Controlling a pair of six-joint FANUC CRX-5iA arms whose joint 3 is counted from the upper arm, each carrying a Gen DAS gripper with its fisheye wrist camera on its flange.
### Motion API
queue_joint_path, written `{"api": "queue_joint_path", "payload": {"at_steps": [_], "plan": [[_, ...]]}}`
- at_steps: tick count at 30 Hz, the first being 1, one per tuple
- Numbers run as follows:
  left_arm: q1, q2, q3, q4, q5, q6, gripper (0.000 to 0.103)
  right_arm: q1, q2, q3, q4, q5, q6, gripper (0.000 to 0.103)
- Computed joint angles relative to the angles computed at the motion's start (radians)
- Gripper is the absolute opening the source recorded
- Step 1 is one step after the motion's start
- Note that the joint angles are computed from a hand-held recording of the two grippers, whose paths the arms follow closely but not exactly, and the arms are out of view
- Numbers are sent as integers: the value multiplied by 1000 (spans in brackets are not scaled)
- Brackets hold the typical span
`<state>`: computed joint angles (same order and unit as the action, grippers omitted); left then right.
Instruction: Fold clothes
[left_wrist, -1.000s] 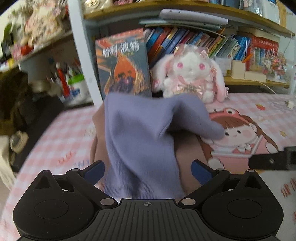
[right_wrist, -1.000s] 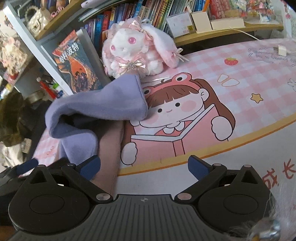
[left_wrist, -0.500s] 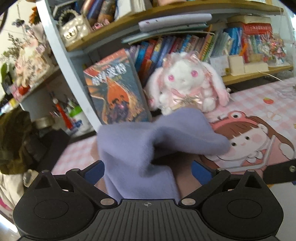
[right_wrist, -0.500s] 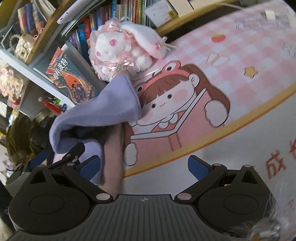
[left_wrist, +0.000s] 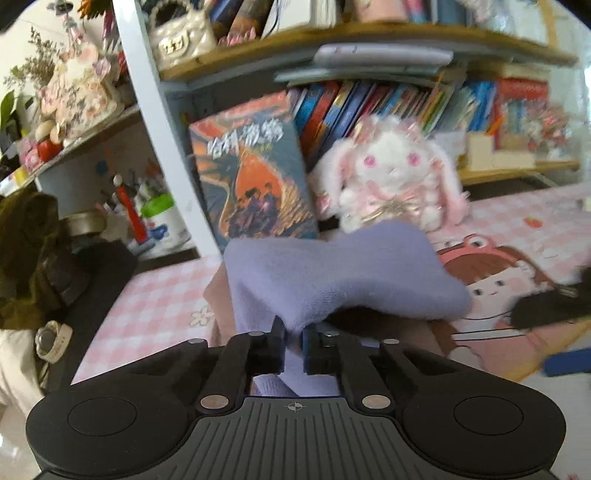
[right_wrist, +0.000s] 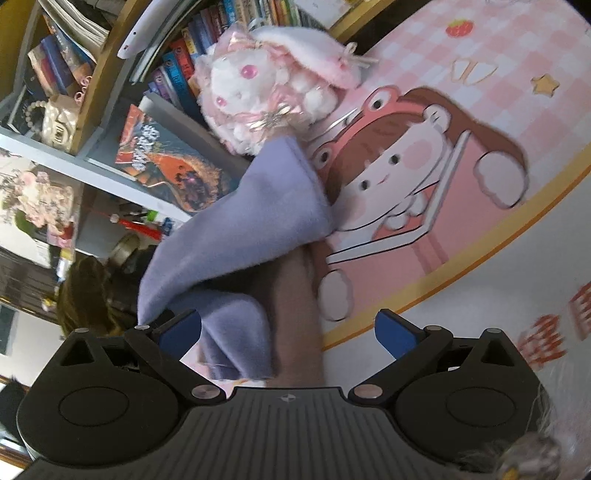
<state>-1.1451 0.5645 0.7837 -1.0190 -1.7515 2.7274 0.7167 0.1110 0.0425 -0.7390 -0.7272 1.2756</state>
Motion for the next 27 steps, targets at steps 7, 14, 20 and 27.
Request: {"api": "queue_joint_path", "payload": {"at_steps": [7,14,20,27], "plan": [[-65,-50,-39,-15,30,35,6,-48,41,48,-182,-83,37,102],[-122,-47,-14,-6,1,26,6,-157,104,54,-528,-168,77,83],[-143,-27,25,2,-17,52,5,-206,81,26,-606,-167,173,13],[-128,-7,63,31,214,-20,5,-311,-21,-44,-697,-102,352,10]]}}
